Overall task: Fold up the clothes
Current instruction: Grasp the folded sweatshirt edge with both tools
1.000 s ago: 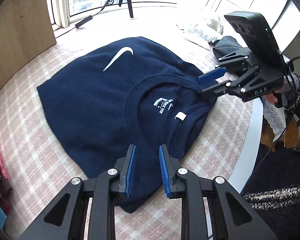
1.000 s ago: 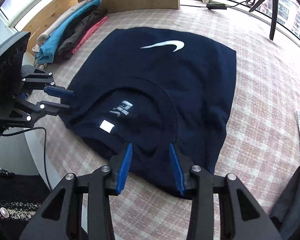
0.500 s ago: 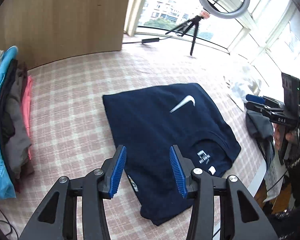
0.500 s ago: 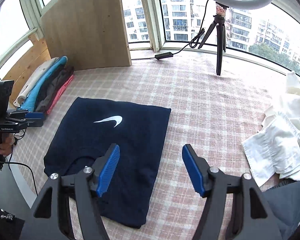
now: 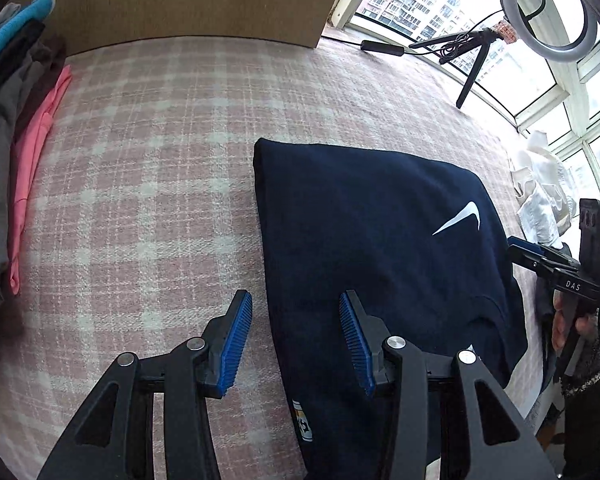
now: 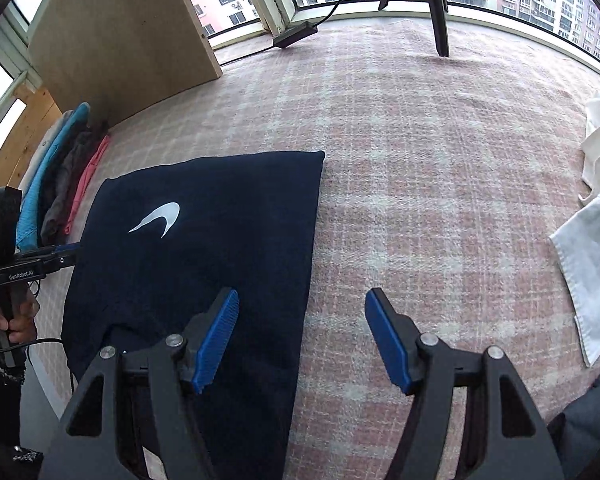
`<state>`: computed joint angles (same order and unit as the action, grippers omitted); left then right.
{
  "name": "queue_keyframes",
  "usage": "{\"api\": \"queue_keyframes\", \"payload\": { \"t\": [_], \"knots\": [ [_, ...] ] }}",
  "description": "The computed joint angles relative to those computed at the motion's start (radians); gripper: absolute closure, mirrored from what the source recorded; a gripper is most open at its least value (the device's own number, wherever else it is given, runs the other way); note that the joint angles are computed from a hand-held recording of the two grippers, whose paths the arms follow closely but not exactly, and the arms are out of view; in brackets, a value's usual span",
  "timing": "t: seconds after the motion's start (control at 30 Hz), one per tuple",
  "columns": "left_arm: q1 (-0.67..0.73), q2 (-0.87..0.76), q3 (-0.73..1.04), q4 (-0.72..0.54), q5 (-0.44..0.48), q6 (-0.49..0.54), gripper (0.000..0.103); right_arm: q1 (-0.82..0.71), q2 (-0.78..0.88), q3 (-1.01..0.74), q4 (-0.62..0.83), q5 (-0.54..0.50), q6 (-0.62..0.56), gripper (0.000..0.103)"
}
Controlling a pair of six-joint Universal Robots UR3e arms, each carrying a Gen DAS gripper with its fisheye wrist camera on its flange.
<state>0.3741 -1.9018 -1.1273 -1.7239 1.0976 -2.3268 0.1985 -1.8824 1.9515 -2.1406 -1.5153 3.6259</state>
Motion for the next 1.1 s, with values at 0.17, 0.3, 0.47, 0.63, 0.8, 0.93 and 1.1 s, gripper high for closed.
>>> {"api": "queue_keyframes", "payload": {
  "t": [0.17, 0.3, 0.47, 0.63, 0.8, 0.93, 1.1],
  "knots": [
    [-0.013, 0.023, -0.060, 0.077, 0.027, -0.022, 0.052, 0.047, 0.034, 0.047, -0.107, -0.035, -0.022, 0.032],
    [-0.028, 0.044, -0.100, 0.126, 0.053, -0.031, 0.050, 0.116, 0.067, 0.061, -0.174, -0.102, -0.052, 0.022],
    [-0.034, 0.093, -0.144, 0.160, 0.078, -0.054, 0.050, 0.170, 0.112, 0.004, -0.128, -0.168, -0.033, 0.022],
    [-0.038, 0.118, -0.178, 0.167, 0.098, -0.046, 0.049, 0.173, 0.109, -0.003, -0.112, -0.165, -0.059, 0.022],
    [-0.054, 0.123, -0.197, 0.190, 0.119, -0.048, 0.048, 0.191, 0.093, 0.022, -0.151, -0.156, -0.105, 0.037],
    [-0.062, 0.149, -0.227, 0.202, 0.128, -0.022, 0.048, 0.175, 0.074, 0.044, -0.174, -0.112, -0.122, 0.041],
    [-0.063, 0.171, -0.257, 0.206, 0.103, -0.007, 0.049, 0.150, 0.077, 0.042, -0.198, 0.005, -0.164, 0.044]
  ]
}}
